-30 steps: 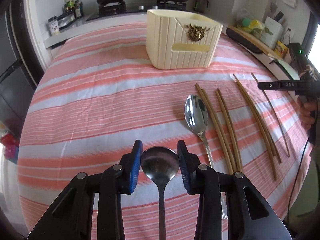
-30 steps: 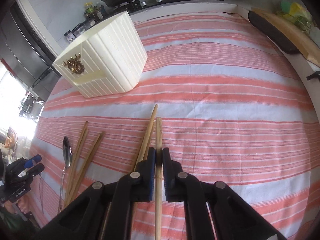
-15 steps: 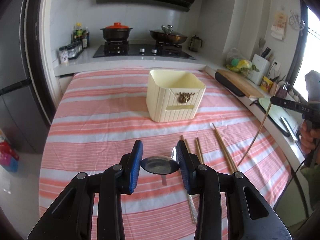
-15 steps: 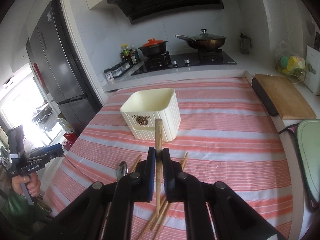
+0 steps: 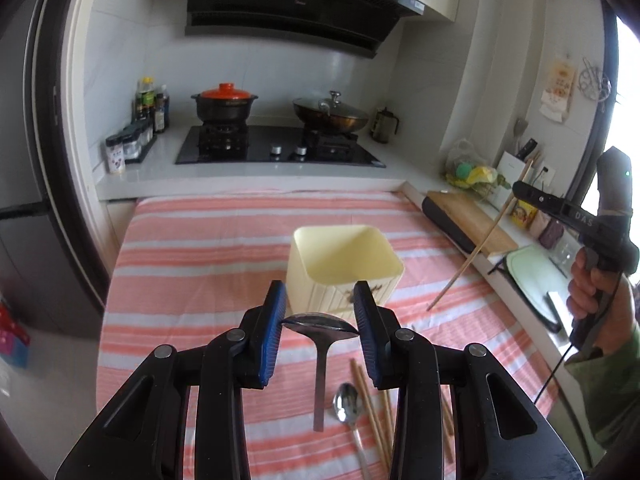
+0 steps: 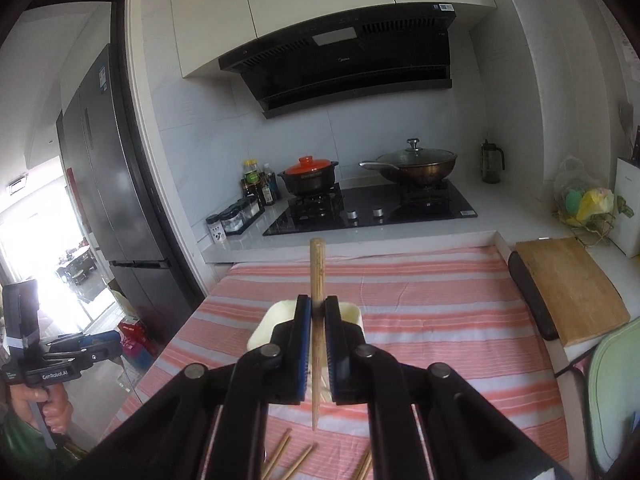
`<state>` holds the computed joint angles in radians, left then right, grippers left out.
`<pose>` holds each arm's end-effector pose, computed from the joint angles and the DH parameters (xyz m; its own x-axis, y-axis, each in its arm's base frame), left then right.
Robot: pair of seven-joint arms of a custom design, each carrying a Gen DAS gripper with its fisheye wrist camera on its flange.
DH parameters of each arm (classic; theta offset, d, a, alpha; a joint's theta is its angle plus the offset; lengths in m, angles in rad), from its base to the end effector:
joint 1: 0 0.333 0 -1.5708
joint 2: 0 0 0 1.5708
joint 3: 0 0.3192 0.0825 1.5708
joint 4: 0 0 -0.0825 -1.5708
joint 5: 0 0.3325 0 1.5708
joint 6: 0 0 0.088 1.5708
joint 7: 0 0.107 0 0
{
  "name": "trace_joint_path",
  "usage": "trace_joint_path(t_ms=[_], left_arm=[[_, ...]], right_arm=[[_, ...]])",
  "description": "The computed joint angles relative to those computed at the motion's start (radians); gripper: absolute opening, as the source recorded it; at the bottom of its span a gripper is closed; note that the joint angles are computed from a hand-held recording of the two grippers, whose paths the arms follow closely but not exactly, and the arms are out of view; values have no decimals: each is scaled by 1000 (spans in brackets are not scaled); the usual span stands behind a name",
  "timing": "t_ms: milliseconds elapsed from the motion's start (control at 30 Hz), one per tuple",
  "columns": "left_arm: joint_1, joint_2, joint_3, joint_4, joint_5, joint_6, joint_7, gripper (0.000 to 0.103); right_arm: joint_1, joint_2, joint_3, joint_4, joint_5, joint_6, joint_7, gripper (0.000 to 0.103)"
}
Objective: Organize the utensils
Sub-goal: 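Carry the spoon and chopstick to the cream caddy and drop them in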
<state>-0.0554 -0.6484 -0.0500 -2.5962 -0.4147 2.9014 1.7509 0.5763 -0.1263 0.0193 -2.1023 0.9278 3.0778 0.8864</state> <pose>0.3489 -0.0170 0.5971 -0.0453 -0.9773 0.2068 -0.5828 -0.1422 -0.8001 0.4517 0.2285 0.6053 0.4958 -0.8358 -0.2357 -0.4873 -0.0431 -0.8722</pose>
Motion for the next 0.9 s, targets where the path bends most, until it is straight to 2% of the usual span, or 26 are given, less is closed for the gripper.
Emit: trace_joint_path(t_ms=[67, 133, 200, 267, 367, 467, 533, 633, 733, 800, 833, 867, 900], left_arm=[[-8, 69, 18, 90, -2, 10, 9, 35], [-3, 140, 19, 170, -2, 33, 12, 35], [3, 219, 14, 246, -4, 65, 7, 35], [7, 299, 6, 312, -9, 97, -4, 35], [-26, 413, 26, 392, -63, 129, 14, 35], [2, 515, -4, 442, -52, 123, -11, 35], [33, 572, -33, 458, 5, 112, -65, 35], [53, 640, -51, 473, 87, 83, -140, 35], [53, 688, -51, 489, 141, 46, -191, 36], [49, 700, -42, 490, 206, 31, -267, 37], [50, 695, -43, 483, 204, 37, -278, 42], [54, 685, -49, 476, 167, 40, -257, 47], [56, 664, -54, 460, 125, 48, -230, 58]], right_arm=[[-4, 60, 4, 87, -1, 9, -2, 7], [-31, 126, 33, 169, -59, 32, 42, 7], [-49, 191, 46, 235, -164, 44, 126, 7], [-39, 256, 27, 285, -297, 54, 239, 7], [-5, 345, -36, 359, -469, 0, 406, 7], [-28, 416, -32, 419, -529, -100, 486, 7], [-55, 455, -12, 447, -554, -160, 510, 7], [-75, 496, 3, 464, -613, -196, 554, 7], [-123, 518, 56, 475, -627, -223, 563, 9], [-143, 527, 77, 482, -649, -234, 588, 10], [-144, 531, 78, 490, -673, -245, 610, 14], [-158, 526, 94, 485, -677, -244, 617, 23], [-179, 516, 116, 477, -672, -239, 617, 27]])
